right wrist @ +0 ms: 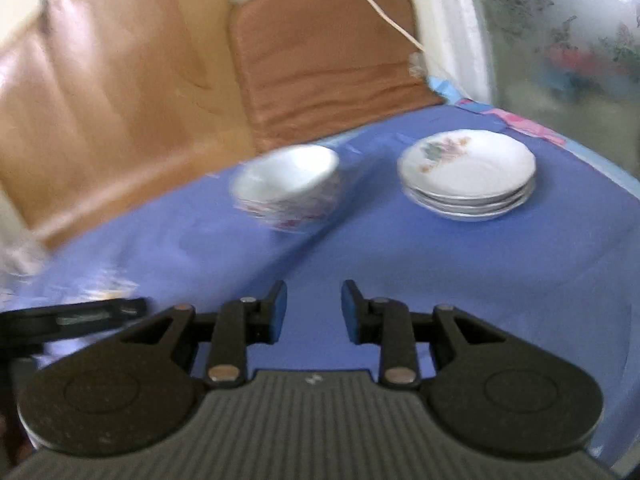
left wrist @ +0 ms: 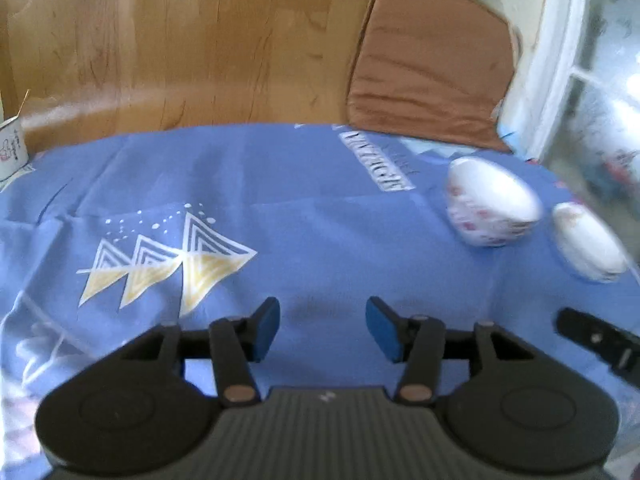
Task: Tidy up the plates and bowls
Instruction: 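Pull both open grippers back from the bowl and plate stacks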
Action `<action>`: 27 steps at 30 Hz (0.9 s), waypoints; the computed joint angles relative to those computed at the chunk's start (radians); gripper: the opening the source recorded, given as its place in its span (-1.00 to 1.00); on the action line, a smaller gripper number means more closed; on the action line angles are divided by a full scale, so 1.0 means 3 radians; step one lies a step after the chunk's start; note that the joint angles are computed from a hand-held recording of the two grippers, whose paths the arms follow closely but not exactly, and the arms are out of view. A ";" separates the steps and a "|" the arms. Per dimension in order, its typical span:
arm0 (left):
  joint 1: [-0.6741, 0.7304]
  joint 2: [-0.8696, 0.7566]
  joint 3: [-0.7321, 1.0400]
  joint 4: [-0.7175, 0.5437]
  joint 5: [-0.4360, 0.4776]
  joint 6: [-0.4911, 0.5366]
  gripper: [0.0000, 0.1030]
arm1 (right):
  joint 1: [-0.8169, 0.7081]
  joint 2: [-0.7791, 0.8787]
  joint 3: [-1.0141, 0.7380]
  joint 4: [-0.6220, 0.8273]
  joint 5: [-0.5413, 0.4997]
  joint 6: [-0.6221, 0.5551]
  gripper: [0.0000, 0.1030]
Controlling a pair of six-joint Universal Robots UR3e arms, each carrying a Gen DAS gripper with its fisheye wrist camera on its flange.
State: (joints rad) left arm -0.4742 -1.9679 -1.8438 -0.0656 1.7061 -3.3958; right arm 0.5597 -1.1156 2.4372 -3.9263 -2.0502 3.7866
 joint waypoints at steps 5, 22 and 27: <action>-0.0174 0.0498 -0.0487 -0.0037 0.0306 -0.0253 0.09 | 0.0501 -0.0172 -0.0061 0.0081 -0.0395 -0.0022 -0.32; -0.0302 0.0939 -0.0957 -0.0083 0.0794 -0.0464 0.27 | 0.0853 -0.0048 -0.0269 0.0129 -0.0321 0.0016 -0.24; -0.0361 0.0949 -0.0963 -0.0091 0.0873 -0.0461 0.27 | 0.0884 -0.0034 -0.0228 0.0075 -0.0360 0.0047 -0.24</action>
State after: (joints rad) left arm -0.5825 -1.6832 -2.1327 -0.0928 1.9680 -3.5341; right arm 0.8250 -1.1258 2.3689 -3.9038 -2.1581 3.8005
